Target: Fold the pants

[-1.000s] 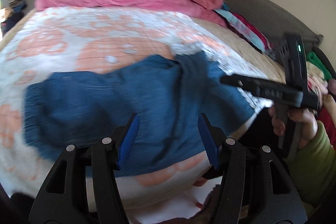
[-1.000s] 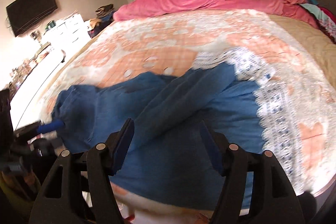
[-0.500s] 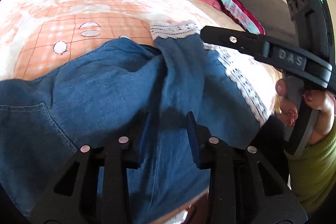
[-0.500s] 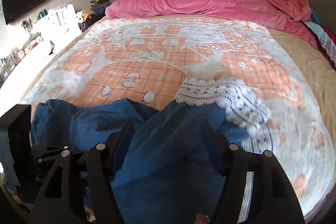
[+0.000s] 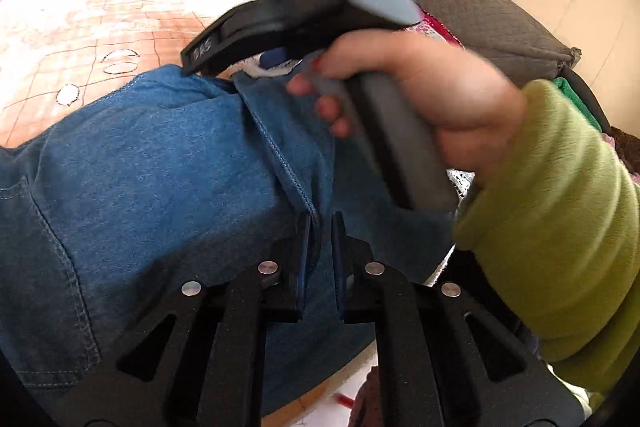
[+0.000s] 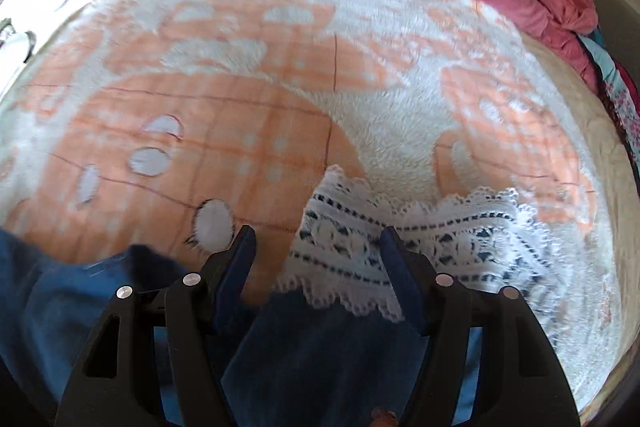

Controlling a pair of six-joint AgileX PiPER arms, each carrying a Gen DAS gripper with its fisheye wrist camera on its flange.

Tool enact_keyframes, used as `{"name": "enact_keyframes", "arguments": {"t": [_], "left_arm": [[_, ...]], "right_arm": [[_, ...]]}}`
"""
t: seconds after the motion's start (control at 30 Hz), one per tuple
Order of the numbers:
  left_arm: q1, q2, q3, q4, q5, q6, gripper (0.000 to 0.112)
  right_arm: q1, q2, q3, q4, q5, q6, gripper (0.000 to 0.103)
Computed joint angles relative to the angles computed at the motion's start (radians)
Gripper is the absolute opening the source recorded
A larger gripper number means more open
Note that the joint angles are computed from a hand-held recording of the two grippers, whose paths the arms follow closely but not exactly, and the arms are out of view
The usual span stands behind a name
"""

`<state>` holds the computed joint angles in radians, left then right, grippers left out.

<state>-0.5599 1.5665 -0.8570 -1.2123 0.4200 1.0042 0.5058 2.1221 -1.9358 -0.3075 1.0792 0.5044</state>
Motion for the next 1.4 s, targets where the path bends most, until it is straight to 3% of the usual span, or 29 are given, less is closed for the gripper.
{"name": "enact_keyframes", "arguments": {"t": [0.07,0.1,0.13,0.27,0.37,0.5,0.6,0.7,0.83,0.9,0.97,1.03,1.2,1.4], "left_arm": [[0.004,0.0,-0.001,0.013,0.001,-0.009,0.004],[0.006,0.005,-0.004,0.021,-0.001,-0.013,0.004],[0.009,0.002,-0.001,0.029,-0.005,-0.021,0.004],[-0.001,-0.009,0.0,0.072,-0.034,-0.064,0.008],[0.004,0.003,-0.003,0.054,-0.048,-0.045,0.018],[0.001,-0.016,0.015,0.093,-0.082,-0.068,0.021],[-0.008,-0.023,0.014,0.156,-0.098,-0.129,0.02],[0.004,-0.025,0.005,0.21,-0.09,-0.165,0.004],[0.003,-0.038,0.009,0.274,-0.108,-0.188,0.003],[-0.009,-0.037,0.01,0.294,-0.134,-0.184,0.003],[-0.028,-0.03,0.013,0.317,-0.16,-0.189,0.003],[-0.031,-0.023,0.017,0.287,-0.164,-0.156,0.003],[-0.038,-0.016,0.02,0.235,-0.179,-0.101,0.003],[-0.034,-0.005,0.03,0.1,-0.19,0.04,0.004]], "right_arm": [[0.002,-0.004,0.025,-0.023,-0.036,0.018,0.052],[0.002,-0.013,0.039,-0.031,-0.051,0.014,0.028],[-0.001,-0.025,0.054,-0.03,-0.066,0.005,0.014],[-0.062,-0.206,0.272,0.053,-0.236,0.03,0.008],[-0.111,-0.38,0.461,0.096,-0.347,0.06,0.008],[-0.185,-0.617,0.696,0.189,-0.436,0.066,0.008],[-0.221,-0.814,0.874,0.2,-0.447,0.106,0.008],[-0.252,-0.943,0.991,0.237,-0.416,0.09,0.008],[-0.275,-1.068,1.098,0.3,-0.364,0.055,0.008],[-0.295,-1.11,1.136,0.358,-0.351,0.006,0.01],[-0.297,-1.12,1.155,0.368,-0.352,-0.007,0.019],[-0.31,-1.13,1.172,0.36,-0.362,0.024,0.048],[-0.294,-1.12,1.166,0.238,-0.382,0.089,0.049],[-0.274,-0.962,1.099,0.167,-0.443,0.039,0.049]]}}
